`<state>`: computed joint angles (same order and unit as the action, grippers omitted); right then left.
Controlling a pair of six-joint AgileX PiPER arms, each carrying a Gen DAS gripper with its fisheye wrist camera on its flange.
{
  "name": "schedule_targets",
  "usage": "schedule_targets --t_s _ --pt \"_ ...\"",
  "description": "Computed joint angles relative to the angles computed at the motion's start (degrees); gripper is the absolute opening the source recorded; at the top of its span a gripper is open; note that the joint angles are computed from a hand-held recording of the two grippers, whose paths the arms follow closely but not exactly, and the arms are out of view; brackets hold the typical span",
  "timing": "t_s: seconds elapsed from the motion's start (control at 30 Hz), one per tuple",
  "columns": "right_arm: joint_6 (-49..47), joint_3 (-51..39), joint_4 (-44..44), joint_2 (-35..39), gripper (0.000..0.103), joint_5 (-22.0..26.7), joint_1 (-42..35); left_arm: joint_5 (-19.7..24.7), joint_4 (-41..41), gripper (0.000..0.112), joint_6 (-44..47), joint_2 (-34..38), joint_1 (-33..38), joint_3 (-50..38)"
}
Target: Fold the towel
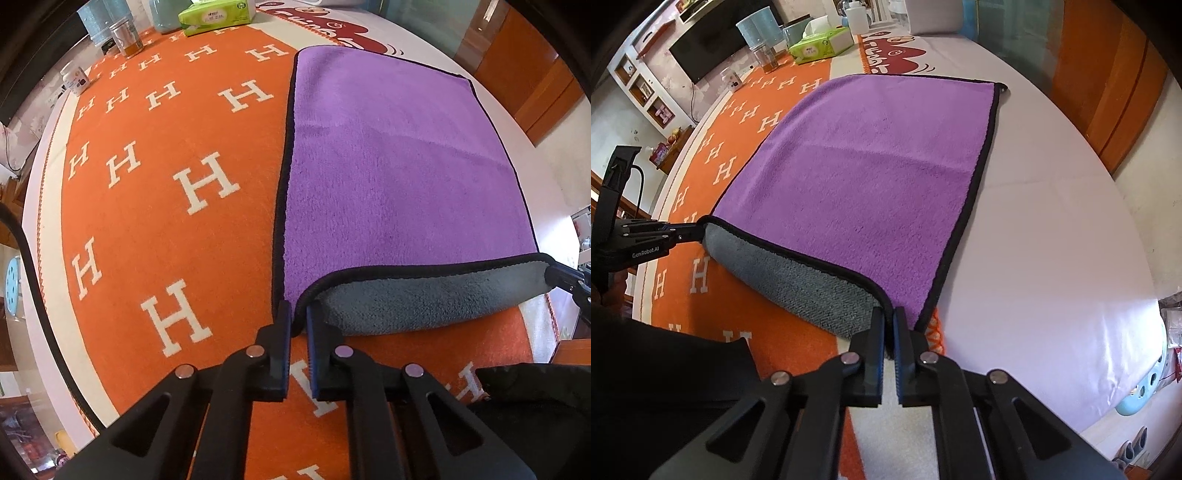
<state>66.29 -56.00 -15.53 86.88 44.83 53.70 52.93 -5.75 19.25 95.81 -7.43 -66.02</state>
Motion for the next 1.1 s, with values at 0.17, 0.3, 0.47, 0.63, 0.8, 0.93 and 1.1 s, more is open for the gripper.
schedule_targets --t_s 0.17,0.3,0.47,0.63,0.8,0.93,1.1 --pt "-0.4 -0.3 -0.5 -0.8 0.004 0.2 -0.5 1.4 -1.1 0.005 1.3 0.6 0.8 -2.6" --pt "-0.8 -1.4 -1.4 -2.1 0.004 1.2 -1.5 2.1 -1.7 0.005 1.6 -0.5 0.7 -4.4" --pt "-1.6 -3.7 -3.5 -3.7 0.004 3.1 -3.2 4.1 -2.5 0.004 1.2 -0.1 0.7 -9.3" --pt "-2.3 -6.6 -6.0 -4.4 0.004 4.3 -5.3 5.1 -3.2 0.004 -0.4 1.1 0.2 -15.2" --pt "-2.7 -10.1 -9.9 -3.6 0.004 5.3 -7.7 4.8 -3.6 0.004 -1.5 3.7 -0.9 -22.1" --pt "-3.3 -12.4 -12.4 -3.2 0.004 4.3 -10.8 3.6 -3.2 0.004 -3.3 6.7 -2.1 -28.1" --pt "-3.0 -15.6 -17.8 -1.2 0.004 3.0 -14.0 0.4 -3.3 0.004 -6.1 10.6 -3.4 -34.4"
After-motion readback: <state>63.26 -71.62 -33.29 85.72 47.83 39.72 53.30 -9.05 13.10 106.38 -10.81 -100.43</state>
